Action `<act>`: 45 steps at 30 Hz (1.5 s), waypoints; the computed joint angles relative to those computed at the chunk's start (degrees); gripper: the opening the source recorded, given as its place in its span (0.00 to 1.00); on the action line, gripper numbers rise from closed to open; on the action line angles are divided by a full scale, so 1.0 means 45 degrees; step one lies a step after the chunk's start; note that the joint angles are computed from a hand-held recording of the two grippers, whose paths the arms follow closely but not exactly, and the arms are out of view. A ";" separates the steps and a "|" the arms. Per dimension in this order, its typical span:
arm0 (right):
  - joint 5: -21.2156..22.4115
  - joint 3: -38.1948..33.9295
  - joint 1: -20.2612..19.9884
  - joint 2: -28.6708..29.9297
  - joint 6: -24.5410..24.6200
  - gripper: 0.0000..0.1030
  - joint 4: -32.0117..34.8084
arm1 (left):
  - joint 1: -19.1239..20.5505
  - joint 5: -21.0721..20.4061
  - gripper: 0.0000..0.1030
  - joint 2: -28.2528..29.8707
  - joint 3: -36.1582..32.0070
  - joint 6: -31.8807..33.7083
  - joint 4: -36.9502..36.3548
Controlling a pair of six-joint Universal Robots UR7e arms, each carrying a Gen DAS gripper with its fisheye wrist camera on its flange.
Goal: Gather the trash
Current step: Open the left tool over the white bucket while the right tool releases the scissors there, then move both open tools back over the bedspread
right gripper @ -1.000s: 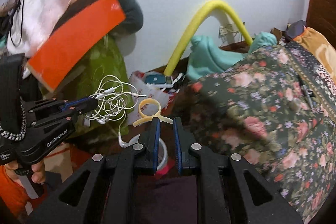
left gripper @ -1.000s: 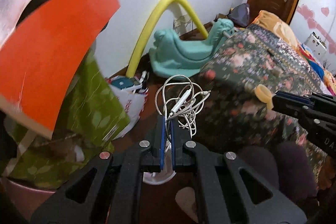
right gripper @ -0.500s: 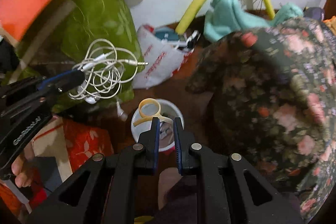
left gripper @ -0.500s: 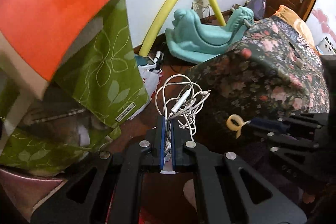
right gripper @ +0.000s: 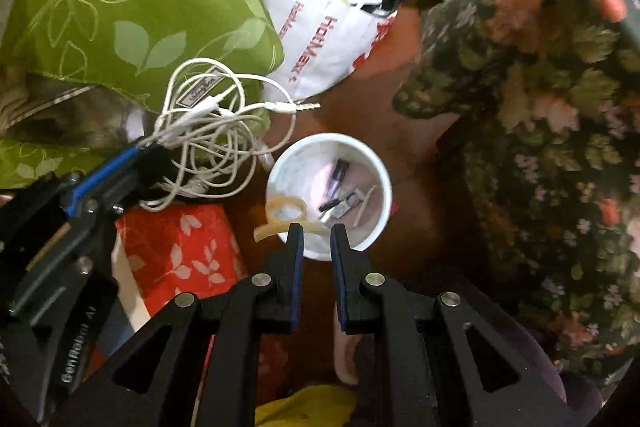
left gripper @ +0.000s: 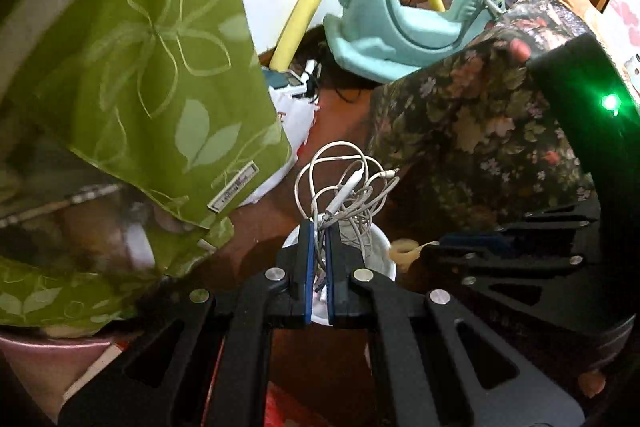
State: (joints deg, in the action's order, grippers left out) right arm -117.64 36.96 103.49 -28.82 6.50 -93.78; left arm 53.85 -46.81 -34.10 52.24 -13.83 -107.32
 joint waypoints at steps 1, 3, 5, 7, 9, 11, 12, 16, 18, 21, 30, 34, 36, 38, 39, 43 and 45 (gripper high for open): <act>0.0039 -0.0153 -0.0032 0.0096 0.0082 0.14 0.0181 | 0.0071 -0.0067 0.03 0.0054 -0.0075 -0.0089 0.0112; 0.0127 -0.0460 -0.0090 0.0274 0.0262 0.27 0.0515 | 0.0198 -0.0206 0.03 0.0151 -0.0219 -0.0246 0.0319; 0.0166 -0.0450 -0.0113 0.0278 0.0400 0.33 0.0424 | 0.0299 -0.0285 0.03 0.0297 -0.0411 -0.0388 0.0563; 0.0225 -0.0541 -0.0136 0.0311 0.0459 0.34 0.0425 | 0.0412 -0.0422 0.03 0.0418 -0.0564 -0.0521 0.0817; 0.0015 -0.0526 -0.0080 0.0289 0.0471 0.34 0.0269 | 0.0525 -0.0609 0.03 0.0579 -0.0786 -0.0661 0.1104; -0.0194 -0.0400 -0.0025 0.0205 0.0464 0.34 0.0053 | 0.0633 -0.0696 0.03 0.0825 -0.1108 -0.0829 0.1456; -0.0204 -0.0491 -0.0029 0.0253 0.0432 0.34 0.0009 | 0.0705 -0.0816 0.04 0.0998 -0.1381 -0.0931 0.1697; -0.0169 -0.0429 -0.0012 0.0132 0.0375 0.34 -0.0045 | 0.0878 -0.0668 0.19 0.1593 -0.2353 -0.1653 0.2823; -0.0228 -0.0380 0.0019 0.0056 0.0300 0.34 -0.0043 | 0.0901 -0.0636 0.24 0.1647 -0.2459 -0.1798 0.3029; -0.0457 -0.0086 0.0109 -0.0177 0.0082 0.34 -0.0288 | 0.0853 -0.0741 0.24 0.1530 -0.2329 -0.1702 0.3047; -0.0520 0.1200 0.0293 -0.1349 -0.0543 0.34 -0.1715 | 0.0319 -0.0649 0.25 0.1218 -0.2046 -0.1220 0.2829; -0.0675 0.1811 0.0388 -0.2013 -0.0769 0.34 -0.2437 | -0.0040 -0.0546 0.25 0.1395 -0.2463 -0.0913 0.2735; -0.0927 0.2180 0.0459 -0.2386 -0.0996 0.34 -0.2888 | -0.0275 -0.0490 0.25 0.1492 -0.2666 -0.0688 0.2561; -0.1085 0.2509 0.0519 -0.2772 -0.1180 0.34 -0.3322 | -0.0530 -0.0416 0.25 0.1599 -0.2885 -0.0423 0.2334; -0.1094 0.2641 0.0533 -0.2968 -0.1248 0.34 -0.3541 | -0.0673 -0.0406 0.25 0.1679 -0.3054 -0.0274 0.2204; -0.1223 0.3158 0.0593 -0.3775 -0.1487 0.34 -0.4599 | -0.1239 -0.0376 0.25 0.2082 -0.3854 0.0396 0.1775; -0.1497 0.3418 0.0654 -0.4128 -0.1767 0.34 -0.5234 | -0.1559 -0.0367 0.25 0.2372 -0.4396 0.0773 0.1550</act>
State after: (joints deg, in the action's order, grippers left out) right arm -124.38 52.34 106.43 -47.40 -1.45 -117.33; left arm 46.84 -48.46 -23.43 32.46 -10.35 -100.35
